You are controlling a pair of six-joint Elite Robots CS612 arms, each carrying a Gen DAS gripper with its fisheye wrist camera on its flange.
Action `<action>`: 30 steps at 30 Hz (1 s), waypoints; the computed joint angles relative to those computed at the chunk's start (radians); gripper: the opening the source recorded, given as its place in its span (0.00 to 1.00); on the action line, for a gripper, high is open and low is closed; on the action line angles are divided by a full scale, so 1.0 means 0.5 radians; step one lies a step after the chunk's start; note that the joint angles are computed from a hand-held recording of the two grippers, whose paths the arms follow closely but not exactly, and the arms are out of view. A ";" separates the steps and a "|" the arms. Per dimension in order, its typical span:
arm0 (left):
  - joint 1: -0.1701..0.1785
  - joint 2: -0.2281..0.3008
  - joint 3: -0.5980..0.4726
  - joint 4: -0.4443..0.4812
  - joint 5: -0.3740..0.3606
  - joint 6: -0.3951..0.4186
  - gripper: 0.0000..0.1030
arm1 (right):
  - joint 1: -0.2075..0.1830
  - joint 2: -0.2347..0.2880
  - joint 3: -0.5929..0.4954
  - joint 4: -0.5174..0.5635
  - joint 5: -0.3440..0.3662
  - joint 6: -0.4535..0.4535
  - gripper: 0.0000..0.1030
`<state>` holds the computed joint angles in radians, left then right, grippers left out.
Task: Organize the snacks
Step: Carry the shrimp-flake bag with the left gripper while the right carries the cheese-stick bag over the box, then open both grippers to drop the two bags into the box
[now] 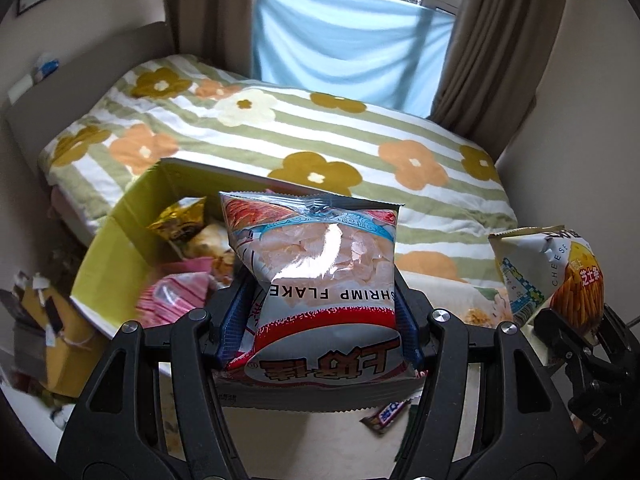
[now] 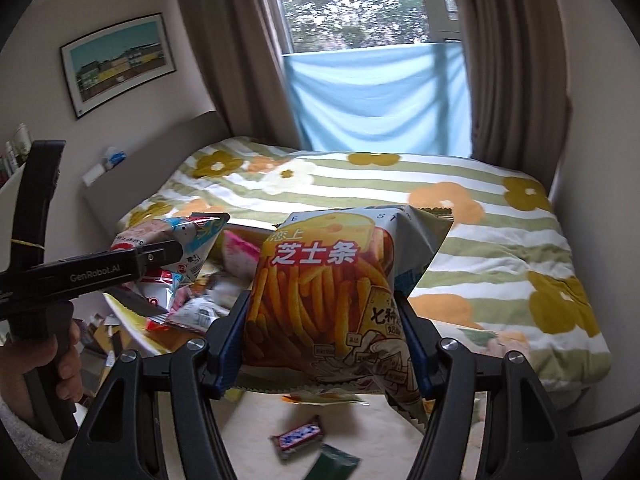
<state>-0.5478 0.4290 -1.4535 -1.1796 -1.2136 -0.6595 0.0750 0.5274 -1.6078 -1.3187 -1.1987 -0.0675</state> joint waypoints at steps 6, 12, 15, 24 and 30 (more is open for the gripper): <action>0.116 0.048 -0.105 0.111 -0.020 0.050 0.57 | 0.112 -0.040 0.108 -0.062 -0.012 0.055 0.60; 0.226 0.108 -0.176 0.157 -0.046 0.180 0.57 | 0.225 -0.076 0.236 -0.123 -0.045 0.113 0.60; 0.281 0.137 -0.183 0.139 -0.109 0.253 0.57 | 0.276 -0.096 0.305 -0.141 -0.077 0.137 0.60; 0.375 0.194 -0.162 0.133 -0.327 0.468 0.66 | 0.366 -0.137 0.448 -0.170 -0.227 0.266 0.60; 0.364 0.222 -0.200 0.138 -0.267 0.578 0.99 | 0.379 -0.151 0.481 -0.114 -0.281 0.305 0.61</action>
<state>-0.3657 0.5400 -1.5537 -1.1106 -1.3469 -0.3703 0.2643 0.4517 -1.3671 -1.3758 -1.3392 0.0851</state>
